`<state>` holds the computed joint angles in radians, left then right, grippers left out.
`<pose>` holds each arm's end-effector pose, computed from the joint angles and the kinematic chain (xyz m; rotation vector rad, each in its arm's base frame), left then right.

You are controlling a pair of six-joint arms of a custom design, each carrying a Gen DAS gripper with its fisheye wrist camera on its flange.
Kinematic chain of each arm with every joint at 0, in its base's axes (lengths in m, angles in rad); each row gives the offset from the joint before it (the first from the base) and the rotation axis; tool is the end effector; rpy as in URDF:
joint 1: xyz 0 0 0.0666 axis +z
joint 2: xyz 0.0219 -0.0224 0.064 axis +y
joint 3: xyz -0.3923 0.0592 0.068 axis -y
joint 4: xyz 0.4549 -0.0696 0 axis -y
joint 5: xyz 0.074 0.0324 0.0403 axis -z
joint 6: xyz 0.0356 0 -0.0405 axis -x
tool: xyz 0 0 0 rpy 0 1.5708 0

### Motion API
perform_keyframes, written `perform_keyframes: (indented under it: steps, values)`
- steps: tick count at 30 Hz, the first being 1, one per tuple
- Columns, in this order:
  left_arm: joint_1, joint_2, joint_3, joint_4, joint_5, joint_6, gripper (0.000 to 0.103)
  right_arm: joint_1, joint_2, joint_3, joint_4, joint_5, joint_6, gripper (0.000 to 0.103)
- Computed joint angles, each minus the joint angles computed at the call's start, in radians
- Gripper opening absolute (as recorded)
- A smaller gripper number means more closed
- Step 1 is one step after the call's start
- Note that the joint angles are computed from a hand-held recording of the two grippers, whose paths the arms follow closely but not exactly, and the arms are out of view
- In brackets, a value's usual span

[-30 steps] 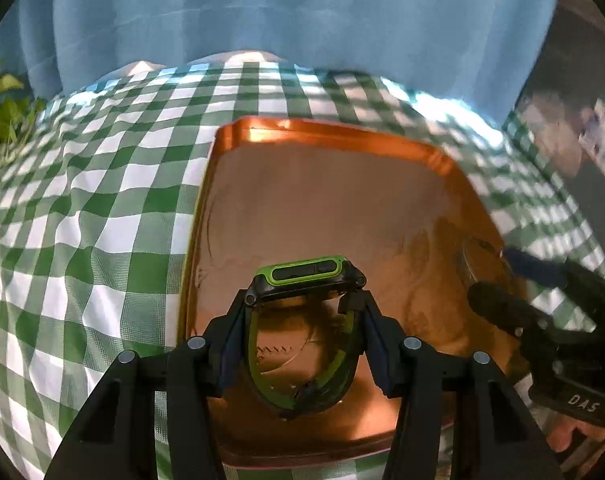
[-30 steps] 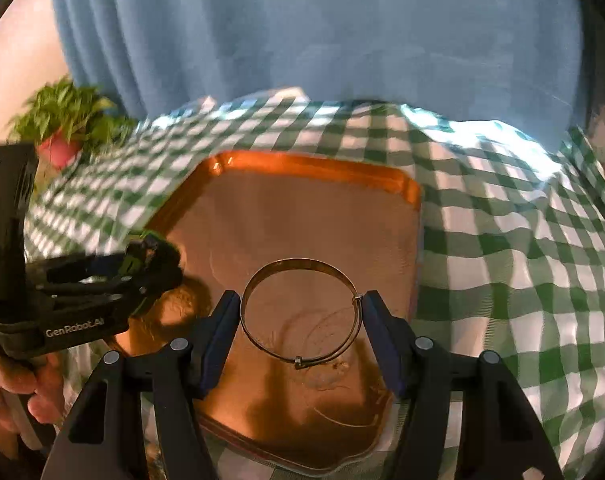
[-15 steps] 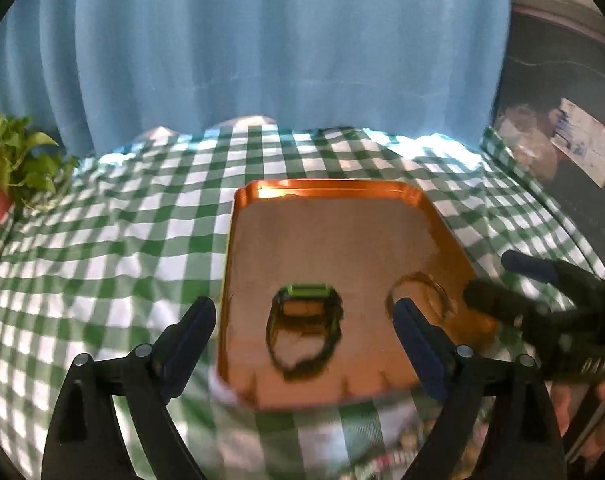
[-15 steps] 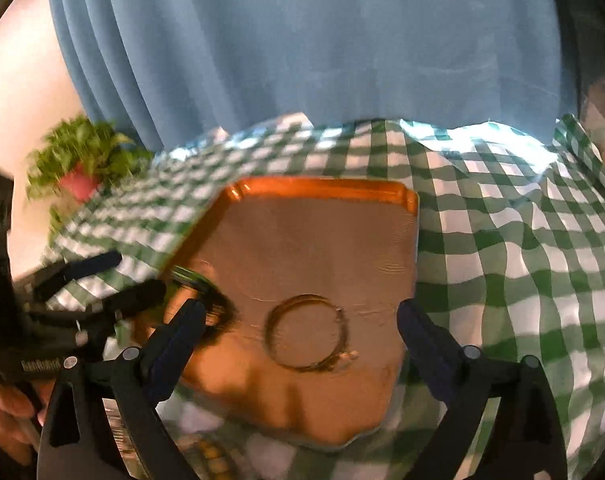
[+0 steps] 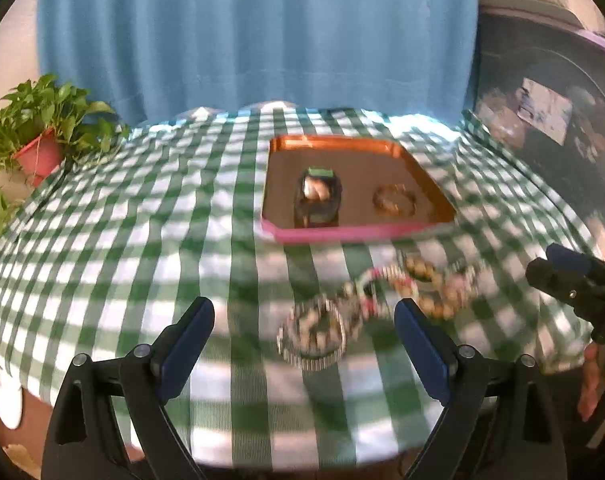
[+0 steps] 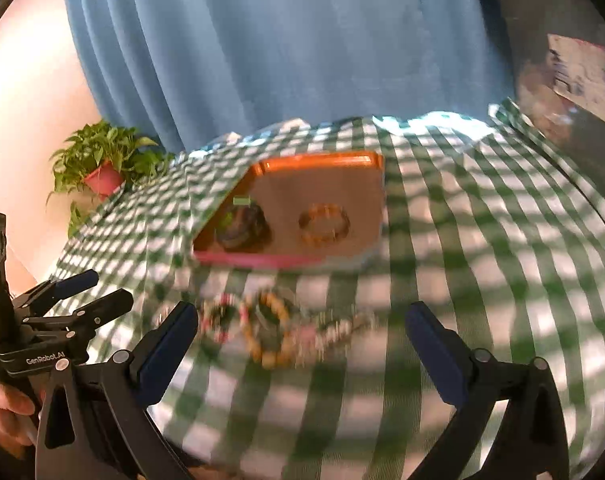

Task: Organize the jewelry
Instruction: 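Withdraw both open tools from the tray back to the bracelet pile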

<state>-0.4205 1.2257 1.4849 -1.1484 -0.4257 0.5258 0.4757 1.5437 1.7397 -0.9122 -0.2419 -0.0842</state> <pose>0.4256 -0.1746 0.5566 -0.3036 2.3379 0.0723 0.5361 0.2853 0.5418 -0.5780 2.2540 0.5637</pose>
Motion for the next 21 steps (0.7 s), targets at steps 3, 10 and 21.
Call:
perform_keyframes:
  steps: [3,10,21]
  values:
    - [-0.022,-0.042,-0.054,0.015,-0.001,0.002,0.091,0.013,-0.074,-0.106,0.059,0.020,0.003,0.103]
    - [-0.025,-0.079,-0.140,0.061,0.010,-0.001,0.091,0.013,-0.122,-0.211,0.132,0.015,-0.013,0.099]
    - [0.049,-0.038,-0.142,0.110,0.073,-0.056,0.078,0.003,0.030,-0.080,0.075,-0.133,-0.018,0.033]
